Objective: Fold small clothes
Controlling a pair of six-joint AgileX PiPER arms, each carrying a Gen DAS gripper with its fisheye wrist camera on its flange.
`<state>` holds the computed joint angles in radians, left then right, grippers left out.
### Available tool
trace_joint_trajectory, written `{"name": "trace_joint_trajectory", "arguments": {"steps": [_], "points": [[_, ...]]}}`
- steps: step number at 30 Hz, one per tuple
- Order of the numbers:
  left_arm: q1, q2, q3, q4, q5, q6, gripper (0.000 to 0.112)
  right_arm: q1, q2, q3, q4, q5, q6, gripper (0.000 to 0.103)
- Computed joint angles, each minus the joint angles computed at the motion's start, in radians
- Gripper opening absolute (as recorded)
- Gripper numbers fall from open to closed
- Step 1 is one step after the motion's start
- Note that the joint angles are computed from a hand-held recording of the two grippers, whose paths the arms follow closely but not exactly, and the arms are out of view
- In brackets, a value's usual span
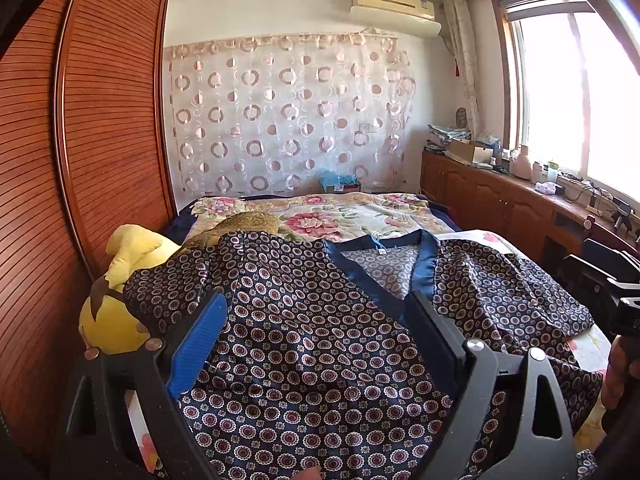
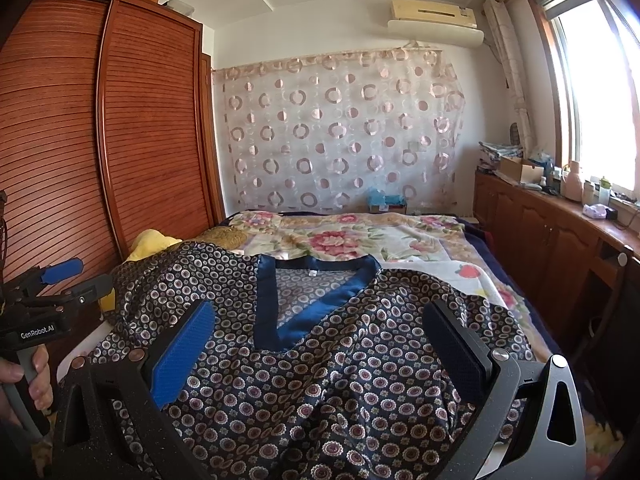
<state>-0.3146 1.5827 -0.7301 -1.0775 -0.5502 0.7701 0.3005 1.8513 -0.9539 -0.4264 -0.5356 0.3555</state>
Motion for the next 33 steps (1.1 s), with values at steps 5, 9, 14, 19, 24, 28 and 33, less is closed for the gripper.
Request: {"name": "trace_joint_trajectory", "arguments": {"steps": [5, 9, 14, 19, 24, 28, 33], "points": [[0.084, 0.011, 0.001, 0.071, 0.060, -0.044, 0.091, -0.005, 0.036, -0.046, -0.066, 0.031, 0.061, 0.103], [0.150, 0.038, -0.002, 0.150, 0.089, -0.107, 0.091, -0.006, 0.056, -0.081, -0.114, 0.060, 0.106, 0.103], [0.236, 0.096, -0.052, 0.202, 0.137, -0.105, 0.091, -0.002, 0.092, -0.168, -0.264, 0.126, 0.236, 0.103], [0.310, 0.155, -0.097, 0.291, 0.181, -0.158, 0.091, -0.006, 0.131, -0.281, -0.488, 0.181, 0.440, 0.103], [0.378, 0.208, -0.137, 0.374, 0.239, -0.226, 0.091, -0.004, 0.180, -0.401, -0.762, 0.206, 0.708, 0.103], [0.437, 0.226, -0.149, 0.565, 0.293, -0.383, 0.091, -0.010, 0.216, -0.484, -0.995, 0.197, 0.922, 0.103], [0.511, 0.237, -0.158, 0.833, 0.320, -0.604, 0.091, -0.025, 0.253, -0.568, -1.251, 0.147, 1.147, 0.103]]}}
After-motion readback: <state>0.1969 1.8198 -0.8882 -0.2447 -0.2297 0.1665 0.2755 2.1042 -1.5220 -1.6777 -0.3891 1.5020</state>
